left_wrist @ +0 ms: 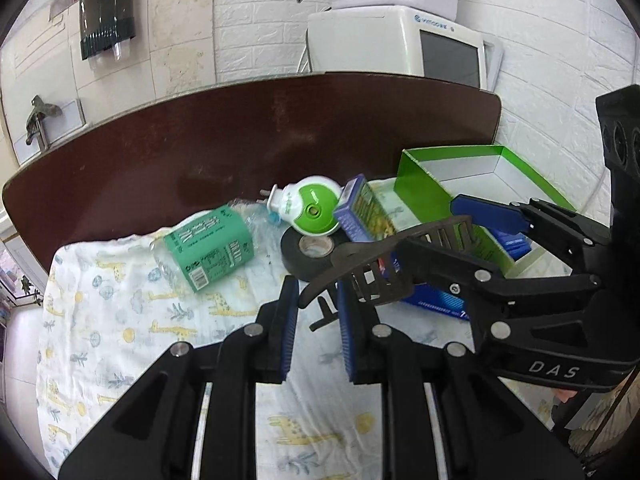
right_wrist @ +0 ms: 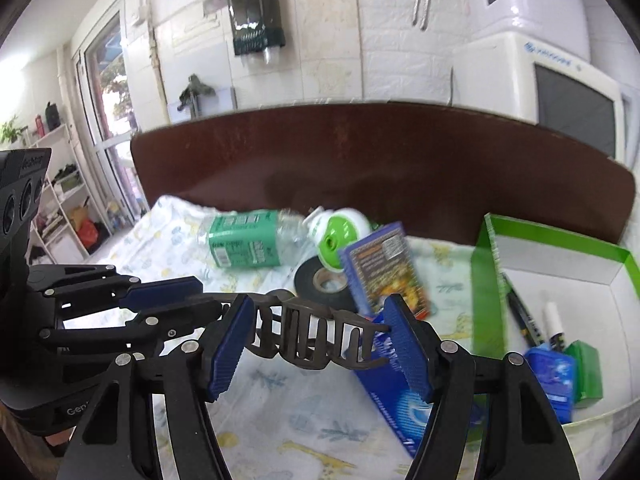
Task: Organize rigid objects
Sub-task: 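Carry the brown hair clip into the green box and open the right gripper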
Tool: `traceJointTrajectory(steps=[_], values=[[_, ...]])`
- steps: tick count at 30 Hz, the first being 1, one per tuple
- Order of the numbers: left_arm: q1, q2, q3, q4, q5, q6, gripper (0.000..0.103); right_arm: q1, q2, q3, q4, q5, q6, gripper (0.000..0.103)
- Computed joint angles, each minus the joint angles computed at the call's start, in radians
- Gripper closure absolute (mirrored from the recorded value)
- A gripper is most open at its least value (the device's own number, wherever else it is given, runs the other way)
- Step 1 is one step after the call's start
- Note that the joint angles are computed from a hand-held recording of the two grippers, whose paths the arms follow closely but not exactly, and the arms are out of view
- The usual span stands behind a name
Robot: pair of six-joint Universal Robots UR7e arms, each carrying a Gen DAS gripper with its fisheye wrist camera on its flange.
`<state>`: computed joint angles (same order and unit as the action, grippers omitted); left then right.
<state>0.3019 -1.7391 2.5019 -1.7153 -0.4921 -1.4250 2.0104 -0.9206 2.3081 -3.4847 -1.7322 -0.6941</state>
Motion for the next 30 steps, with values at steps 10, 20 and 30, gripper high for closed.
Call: traceJointTrajectory(steps=[10, 20, 30], values=[[0.055, 0.297, -0.099, -0.536, 0.068, 0.430, 0.087, -0.078, -0.174, 0.037, -0.060, 0.073, -0.014, 0.033], [0.164, 0.632, -0.283, -1.020, -0.025, 0.882, 0.087, -0.251, -0.309, 0.020, -0.046, 0.120, 0.010, 0.033], [0.223, 0.784, -0.424, -1.086, -0.093, 1.000, 0.087, -0.352, -0.344, -0.016, -0.008, 0.160, 0.033, 0.033]])
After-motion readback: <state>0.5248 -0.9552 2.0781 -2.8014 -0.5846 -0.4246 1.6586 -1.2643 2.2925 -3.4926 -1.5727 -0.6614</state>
